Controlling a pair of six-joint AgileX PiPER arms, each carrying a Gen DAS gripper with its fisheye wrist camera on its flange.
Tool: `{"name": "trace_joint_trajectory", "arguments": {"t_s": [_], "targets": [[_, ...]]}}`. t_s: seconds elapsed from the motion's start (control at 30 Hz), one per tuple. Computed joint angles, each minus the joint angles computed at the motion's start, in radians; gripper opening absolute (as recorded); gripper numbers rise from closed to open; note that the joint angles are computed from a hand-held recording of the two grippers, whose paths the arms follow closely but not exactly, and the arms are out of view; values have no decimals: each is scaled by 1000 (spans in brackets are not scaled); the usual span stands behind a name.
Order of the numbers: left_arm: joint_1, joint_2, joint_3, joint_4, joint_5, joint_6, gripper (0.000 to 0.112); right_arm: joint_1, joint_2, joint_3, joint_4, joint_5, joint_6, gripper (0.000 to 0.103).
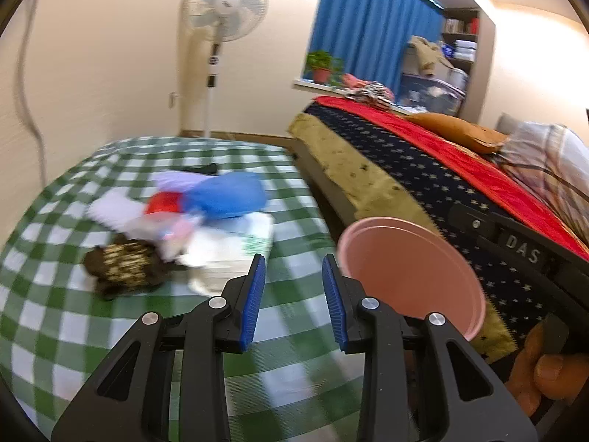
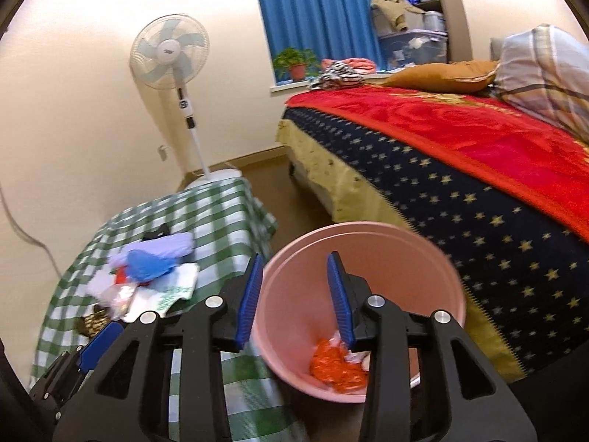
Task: Collect trash
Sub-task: 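Open both grippers to drop the orange bag and tissue into the bin, then grasp the brown floral cloth with the left gripper while the right grasps the white printed paper bag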
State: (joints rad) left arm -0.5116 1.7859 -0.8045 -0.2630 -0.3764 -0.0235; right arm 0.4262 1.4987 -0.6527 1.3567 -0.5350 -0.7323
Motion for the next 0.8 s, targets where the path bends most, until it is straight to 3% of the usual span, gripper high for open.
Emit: {"name": "trace_joint_trajectory", "arguments": {"t_s": [0.37,0.8], "targets": [[99,-22,68,-260,-60,154,32,73,123,-82,-134,46,148,30],[191,16,50,-356,-66,170,32,50,264,-180,-363,144,345,31]]}}
